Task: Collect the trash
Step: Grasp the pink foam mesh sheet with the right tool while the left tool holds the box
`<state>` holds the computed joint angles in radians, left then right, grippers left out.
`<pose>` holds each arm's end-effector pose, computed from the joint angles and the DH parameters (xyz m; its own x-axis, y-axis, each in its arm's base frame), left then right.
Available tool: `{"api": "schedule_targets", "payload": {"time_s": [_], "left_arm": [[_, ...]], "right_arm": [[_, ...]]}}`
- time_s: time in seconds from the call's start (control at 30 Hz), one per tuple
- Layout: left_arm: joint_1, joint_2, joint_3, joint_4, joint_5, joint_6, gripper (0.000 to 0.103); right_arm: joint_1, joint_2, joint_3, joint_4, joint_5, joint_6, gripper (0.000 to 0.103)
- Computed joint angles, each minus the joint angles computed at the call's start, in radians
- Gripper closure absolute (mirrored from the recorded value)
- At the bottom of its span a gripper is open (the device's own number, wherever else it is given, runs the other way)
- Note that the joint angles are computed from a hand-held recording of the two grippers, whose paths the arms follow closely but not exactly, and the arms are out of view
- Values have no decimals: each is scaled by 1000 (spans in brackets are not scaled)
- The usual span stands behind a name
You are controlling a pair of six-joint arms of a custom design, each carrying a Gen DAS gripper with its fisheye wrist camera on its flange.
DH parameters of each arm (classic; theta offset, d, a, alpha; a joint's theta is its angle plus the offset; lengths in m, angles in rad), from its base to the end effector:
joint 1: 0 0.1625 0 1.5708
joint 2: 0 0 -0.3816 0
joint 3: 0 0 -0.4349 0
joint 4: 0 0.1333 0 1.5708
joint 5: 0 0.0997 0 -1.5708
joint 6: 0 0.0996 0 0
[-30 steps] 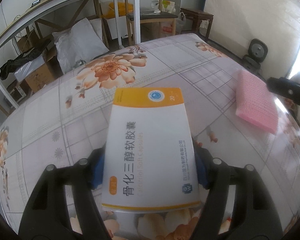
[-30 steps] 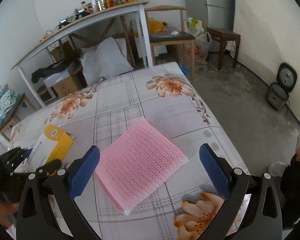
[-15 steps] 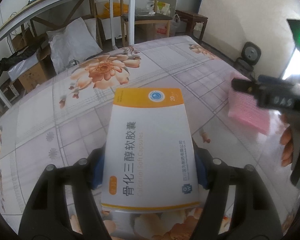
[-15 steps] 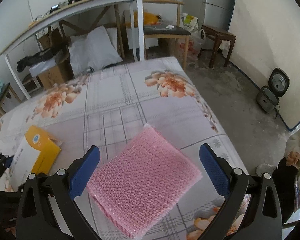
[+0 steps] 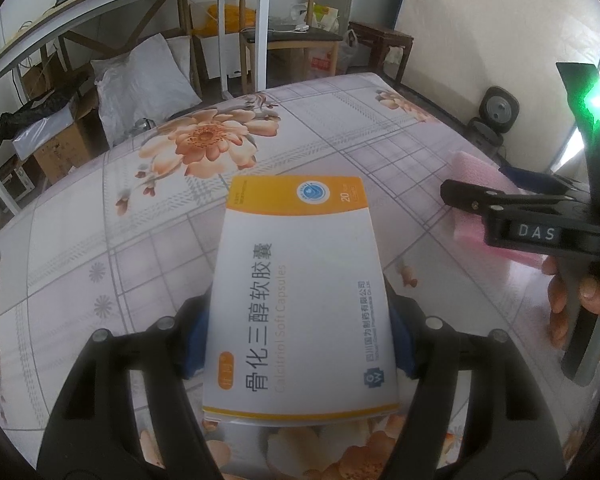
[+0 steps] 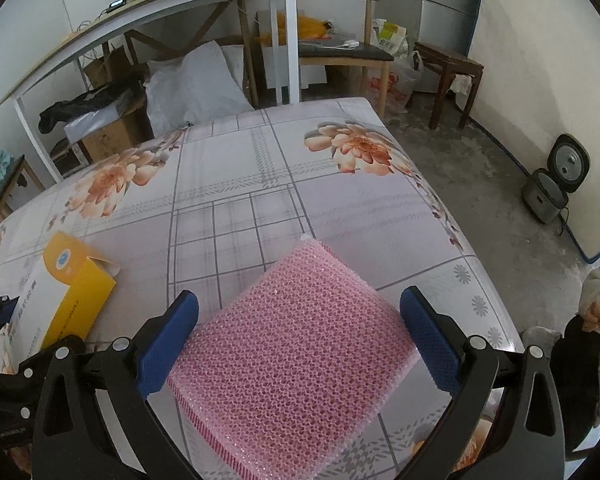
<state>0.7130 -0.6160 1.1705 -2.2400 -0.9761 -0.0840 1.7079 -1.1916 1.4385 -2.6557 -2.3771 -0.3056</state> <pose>-0.4736 -0.6596 0.0834 -0.6513 0.5280 -0.5450 0.6993 0.6966 -0.1607 0.1539 -0.6661 0.4387 -0.6963 0.2172 0.6841 -0.3155 0.7634 -0.5636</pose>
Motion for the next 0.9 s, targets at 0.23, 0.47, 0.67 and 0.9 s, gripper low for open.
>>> {"api": "schedule_targets", "payload": {"time_s": [0.23,0.47,0.67,0.9], "left_arm": [[-1,0,0,0,0,-1,36],[-1,0,0,1,1,-1,36],[-1,1,0,1,1,-1,36],[-2,0,1,0,-1,-2,36]], "right_arm": [[-4,-17,3,43,49,-44,15],[-14,-47,16,66,125,-60,34],[-19,-57,11,114,152,-50,24],[0,-39,-3,217,78,-136,5]]}}
